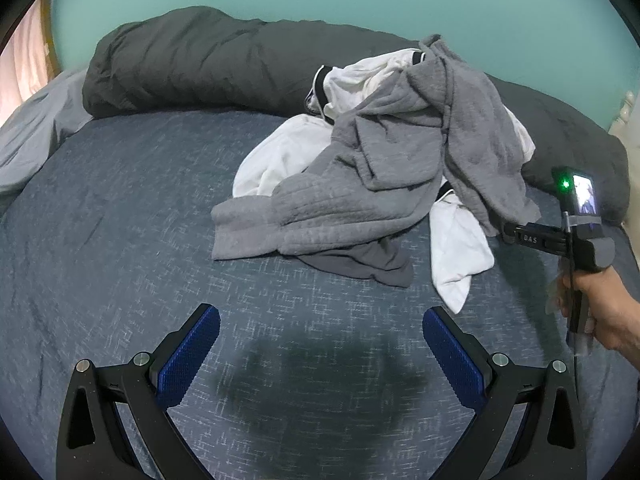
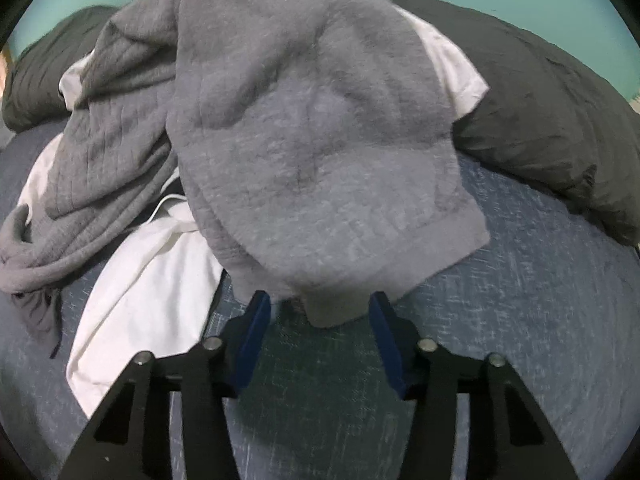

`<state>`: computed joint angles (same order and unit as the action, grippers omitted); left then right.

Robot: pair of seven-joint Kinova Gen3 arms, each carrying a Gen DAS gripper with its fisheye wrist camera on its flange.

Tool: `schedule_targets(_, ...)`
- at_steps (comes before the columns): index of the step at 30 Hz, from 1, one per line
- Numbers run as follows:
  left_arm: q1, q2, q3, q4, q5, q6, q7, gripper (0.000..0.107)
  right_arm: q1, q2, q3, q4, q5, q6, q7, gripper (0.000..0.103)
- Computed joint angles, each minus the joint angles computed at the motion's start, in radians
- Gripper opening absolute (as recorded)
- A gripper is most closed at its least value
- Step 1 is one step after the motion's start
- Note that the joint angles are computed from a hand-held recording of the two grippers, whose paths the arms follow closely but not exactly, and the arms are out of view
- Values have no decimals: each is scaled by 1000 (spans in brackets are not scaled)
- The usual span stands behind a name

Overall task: Fold clothes
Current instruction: 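Close the right gripper on the grey sweater edge, then pull the grey sweater off the pile with the right gripper, spreading it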

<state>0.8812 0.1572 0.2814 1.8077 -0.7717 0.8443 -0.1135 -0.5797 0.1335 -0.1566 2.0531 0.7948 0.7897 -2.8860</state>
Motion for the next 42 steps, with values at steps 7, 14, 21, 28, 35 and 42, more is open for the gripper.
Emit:
schedule_targets(7, -2, -29, 14, 48, -1, -14, 27, 103, 4, 46, 23, -36, 6, -9, 59, 21)
schedule_targets(14, -12, -55, 38, 81, 29, -17, 58, 103, 0, -90, -11, 58, 65, -35, -7, 10)
schedule_targets(21, 13, -109, 96, 78, 8, 58, 102, 103, 19, -288, -146, 121, 28, -52, 1, 9)
schedule_targets(28, 50, -182, 203, 61, -7, 188, 186, 103, 25, -496, -324, 146, -85, -17, -51, 8)
schedule_targets(35, 108, -231, 344, 52, -19, 343, 313, 103, 47, -673, -575, 64, -224, 109, -63, 8)
schedule_targets(42, 217, -213, 469, 51, -69, 495, 490, 103, 110, -868, -751, -14, -411, 176, -94, 8)
